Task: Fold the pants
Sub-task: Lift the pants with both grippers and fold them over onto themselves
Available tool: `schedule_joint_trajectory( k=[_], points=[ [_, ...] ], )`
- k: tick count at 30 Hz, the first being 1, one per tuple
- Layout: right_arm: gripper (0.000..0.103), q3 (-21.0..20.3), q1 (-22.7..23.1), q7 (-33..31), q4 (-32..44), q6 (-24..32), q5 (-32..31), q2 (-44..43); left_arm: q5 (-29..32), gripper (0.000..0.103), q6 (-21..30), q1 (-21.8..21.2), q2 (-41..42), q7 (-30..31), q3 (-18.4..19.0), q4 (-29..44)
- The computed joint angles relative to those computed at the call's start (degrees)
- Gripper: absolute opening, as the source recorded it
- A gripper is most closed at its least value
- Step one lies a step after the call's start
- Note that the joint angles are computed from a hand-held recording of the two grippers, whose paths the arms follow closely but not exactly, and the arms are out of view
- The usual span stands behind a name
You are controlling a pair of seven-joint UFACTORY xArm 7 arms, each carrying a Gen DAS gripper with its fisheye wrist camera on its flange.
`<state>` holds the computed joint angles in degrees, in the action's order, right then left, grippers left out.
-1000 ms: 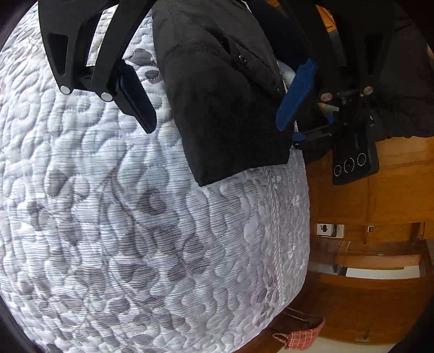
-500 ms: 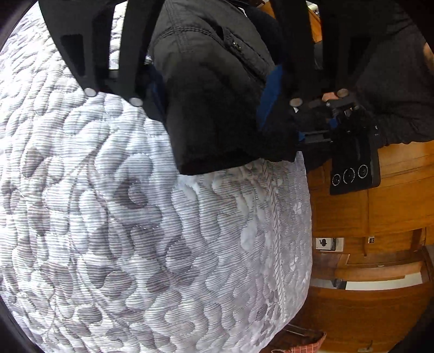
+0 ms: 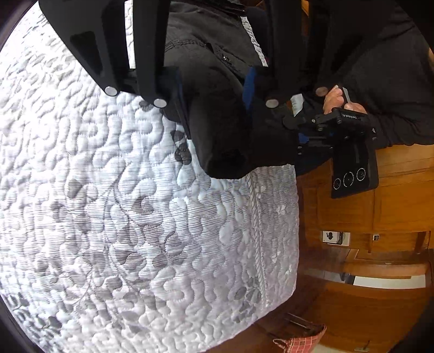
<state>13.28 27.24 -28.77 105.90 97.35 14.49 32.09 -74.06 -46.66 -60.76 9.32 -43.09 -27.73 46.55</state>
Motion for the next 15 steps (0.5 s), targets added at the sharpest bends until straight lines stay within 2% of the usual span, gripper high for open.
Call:
schedule_joint_trajectory(
  k=[7,15],
  points=[
    [0.03,-0.8,-2.2,-0.3,-6.1,-0.3,0.1,-10.9,-7.5,0.028,1.5,0.0,-1.3,19.3,-0.3,9.0],
    [0.027,-2.1,-4.9,-0.9,-12.9,0.2,0.1,-23.4,-16.1,0.027,1.9,0.6,1.9,42.6,-1.6,24.5]
  ],
)
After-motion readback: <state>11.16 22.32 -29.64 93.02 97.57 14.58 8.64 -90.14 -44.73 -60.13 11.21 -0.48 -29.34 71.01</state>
